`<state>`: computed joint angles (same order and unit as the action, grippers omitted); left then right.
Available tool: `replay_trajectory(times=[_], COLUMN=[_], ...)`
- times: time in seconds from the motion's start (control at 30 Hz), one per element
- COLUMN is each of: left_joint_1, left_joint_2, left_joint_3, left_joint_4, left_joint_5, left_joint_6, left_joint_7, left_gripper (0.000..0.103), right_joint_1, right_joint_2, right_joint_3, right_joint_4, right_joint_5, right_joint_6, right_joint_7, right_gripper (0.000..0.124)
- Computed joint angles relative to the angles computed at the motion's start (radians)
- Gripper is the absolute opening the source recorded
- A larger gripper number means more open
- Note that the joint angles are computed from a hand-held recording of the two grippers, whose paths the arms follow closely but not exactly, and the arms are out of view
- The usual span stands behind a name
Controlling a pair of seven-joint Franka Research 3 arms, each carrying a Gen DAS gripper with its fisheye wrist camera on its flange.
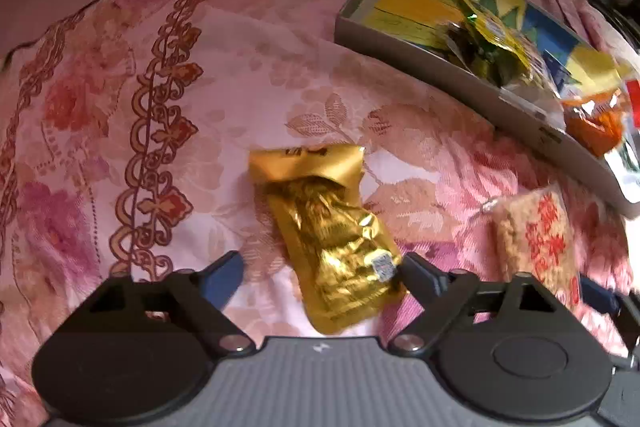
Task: Organize snacks
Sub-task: 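Lower the left tool over the gold foil pouch and close on it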
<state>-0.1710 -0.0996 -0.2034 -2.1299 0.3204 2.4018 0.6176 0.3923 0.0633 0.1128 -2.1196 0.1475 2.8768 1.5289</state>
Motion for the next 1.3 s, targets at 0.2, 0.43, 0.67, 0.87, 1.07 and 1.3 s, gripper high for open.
replay_trajectory(times=[0.2,0.43,0.67,0.87,1.07,1.3], left_joint_1=[-0.003,0.029,0.026,0.019,0.024,0.014], left_joint_2=[-0.093,-0.125,-0.045,-0.032,-0.045,-0.044], left_joint_3=[0.028,0.005,-0.034,-0.007,-0.003,-0.007], left_joint_4=[-0.093,-0.138,-0.053,-0.067,-0.097,-0.095], left_joint_5=[-0.068,-0.008,0.185,0.177,0.187,0.159], left_joint_6=[0.052,0.144,0.089,0.128,0.180,0.189], left_joint_7=[0.193,0.174,0.163,0.123,0.130,0.179], left_gripper=[0.072,0.091,0.095,0.090,0.079,0.060], right_joint_1=[0.000,0.001,0.012,0.017,0.025,0.019], right_joint_2=[-0.001,-0.012,-0.013,-0.003,0.002,-0.005], right_joint_3=[0.000,0.004,0.003,-0.003,-0.012,-0.012], right_joint_4=[0.000,-0.007,-0.023,-0.025,-0.021,-0.025], right_joint_5=[-0.002,0.015,-0.050,-0.092,-0.169,-0.174], right_joint_6=[-0.007,-0.010,0.012,0.038,0.043,0.050], right_joint_7=[0.003,0.006,0.022,0.063,0.135,0.160], right_gripper=[0.080,0.080,0.089,0.089,0.084,0.076])
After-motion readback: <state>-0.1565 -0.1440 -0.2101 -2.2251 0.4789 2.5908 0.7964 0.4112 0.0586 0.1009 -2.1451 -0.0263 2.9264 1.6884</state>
